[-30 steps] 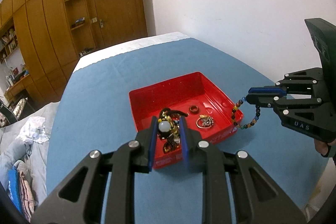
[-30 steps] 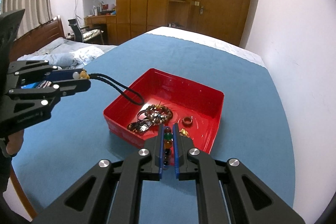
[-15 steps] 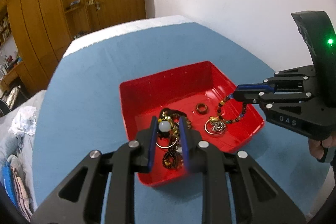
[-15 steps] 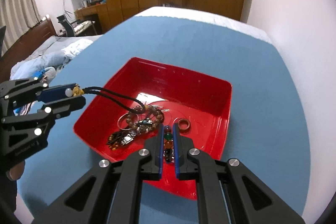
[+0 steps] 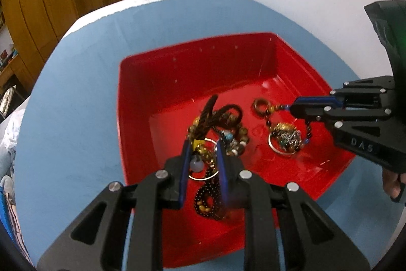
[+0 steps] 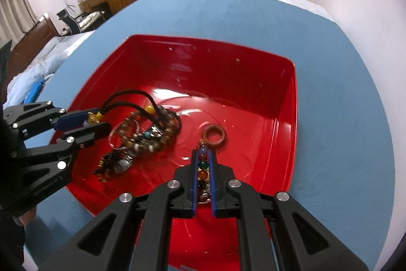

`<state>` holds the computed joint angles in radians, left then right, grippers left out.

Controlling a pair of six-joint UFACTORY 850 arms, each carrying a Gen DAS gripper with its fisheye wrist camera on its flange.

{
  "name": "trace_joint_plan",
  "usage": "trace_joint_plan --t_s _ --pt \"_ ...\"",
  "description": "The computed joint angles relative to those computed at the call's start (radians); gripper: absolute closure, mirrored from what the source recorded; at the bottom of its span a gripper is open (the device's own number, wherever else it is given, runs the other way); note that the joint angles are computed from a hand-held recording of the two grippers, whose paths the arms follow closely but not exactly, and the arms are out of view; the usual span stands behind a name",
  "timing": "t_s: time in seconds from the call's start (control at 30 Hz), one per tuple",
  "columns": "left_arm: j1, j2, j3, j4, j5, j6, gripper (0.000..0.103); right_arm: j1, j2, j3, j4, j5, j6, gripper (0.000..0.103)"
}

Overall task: Organize jewelry
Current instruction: 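Lift the cord pendant and multicolour bracelet and carry them over the red tray, then open both grippers to release the pendant and bracelet into the tray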

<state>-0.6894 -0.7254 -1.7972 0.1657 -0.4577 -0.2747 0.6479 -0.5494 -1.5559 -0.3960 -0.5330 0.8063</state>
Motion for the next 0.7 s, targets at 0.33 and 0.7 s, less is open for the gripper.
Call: trace_joint_plan --t_s 0.33,0.7 --pt "0.004 -0.002 0.015 -0.013 0.001 0.017 0.083 -0.006 -0.023 -0.001 0.034 -0.001 -0.039 0.091" --pt "0.0 0.044 0.076 0.005 0.047 0.006 0.028 0.017 0.013 0.041 -0.098 -0.002 0.099 0.056"
